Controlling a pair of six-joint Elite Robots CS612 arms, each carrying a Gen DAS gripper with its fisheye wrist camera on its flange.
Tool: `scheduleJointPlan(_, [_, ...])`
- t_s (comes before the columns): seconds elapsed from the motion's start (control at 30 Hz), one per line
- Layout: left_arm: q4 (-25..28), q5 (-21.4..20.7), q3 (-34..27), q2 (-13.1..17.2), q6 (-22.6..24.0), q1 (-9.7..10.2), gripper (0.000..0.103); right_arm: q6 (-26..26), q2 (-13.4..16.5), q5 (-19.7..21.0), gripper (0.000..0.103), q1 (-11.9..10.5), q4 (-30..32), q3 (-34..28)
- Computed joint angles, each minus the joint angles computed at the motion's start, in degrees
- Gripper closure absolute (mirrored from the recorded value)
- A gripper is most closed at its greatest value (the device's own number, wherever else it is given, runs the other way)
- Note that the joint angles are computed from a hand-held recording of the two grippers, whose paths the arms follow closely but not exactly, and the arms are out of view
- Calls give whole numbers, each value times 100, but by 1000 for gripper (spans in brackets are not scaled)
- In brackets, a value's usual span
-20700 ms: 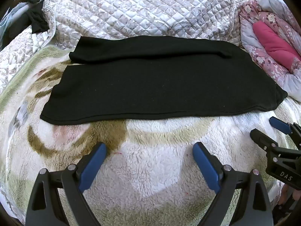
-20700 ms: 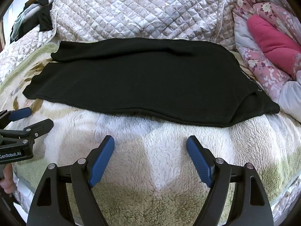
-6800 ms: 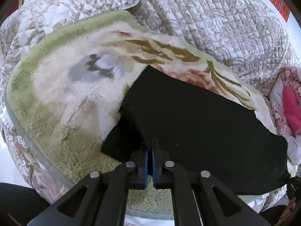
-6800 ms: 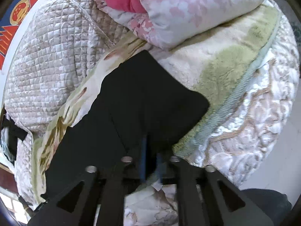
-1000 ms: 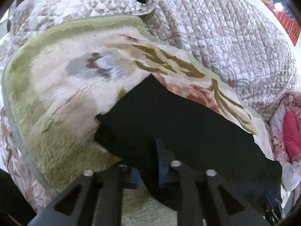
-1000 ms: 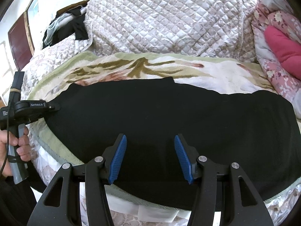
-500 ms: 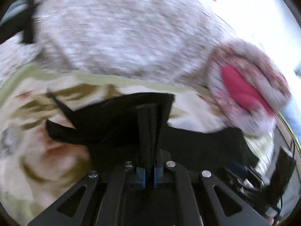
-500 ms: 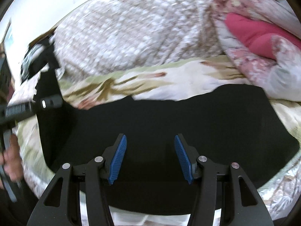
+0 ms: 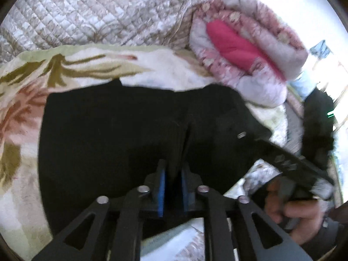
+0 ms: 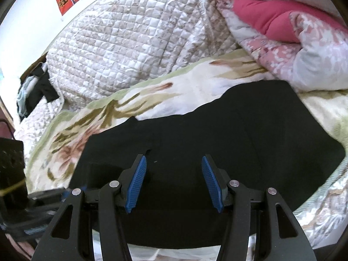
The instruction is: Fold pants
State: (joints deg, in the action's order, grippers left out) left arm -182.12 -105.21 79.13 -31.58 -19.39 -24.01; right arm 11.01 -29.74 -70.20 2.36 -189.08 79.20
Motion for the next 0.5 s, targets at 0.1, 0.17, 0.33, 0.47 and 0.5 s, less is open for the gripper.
scheduleJointPlan(0.1, [-437, 20, 155, -83, -245, 72, 68, -18, 37, 460, 49, -31, 183, -64])
scheduleJointPlan(0.17, [-567, 210, 235, -135, -407, 128, 63, -46, 67, 684, 49, -43, 357, -130])
scheduleJointPlan(0.33, [-218, 1216, 308, -176, -730, 199, 63, -254, 175, 938, 49, -4, 1200, -488])
scheduleJointPlan(0.47, [-59, 1307, 322, -134, -926, 241, 63, -514, 300, 865, 49, 54, 1616, -865])
scheduleJointPlan(0.5, [-22, 1316, 307, -119, -917, 238, 63, -537, 347, 938, 49, 53, 1741, -970])
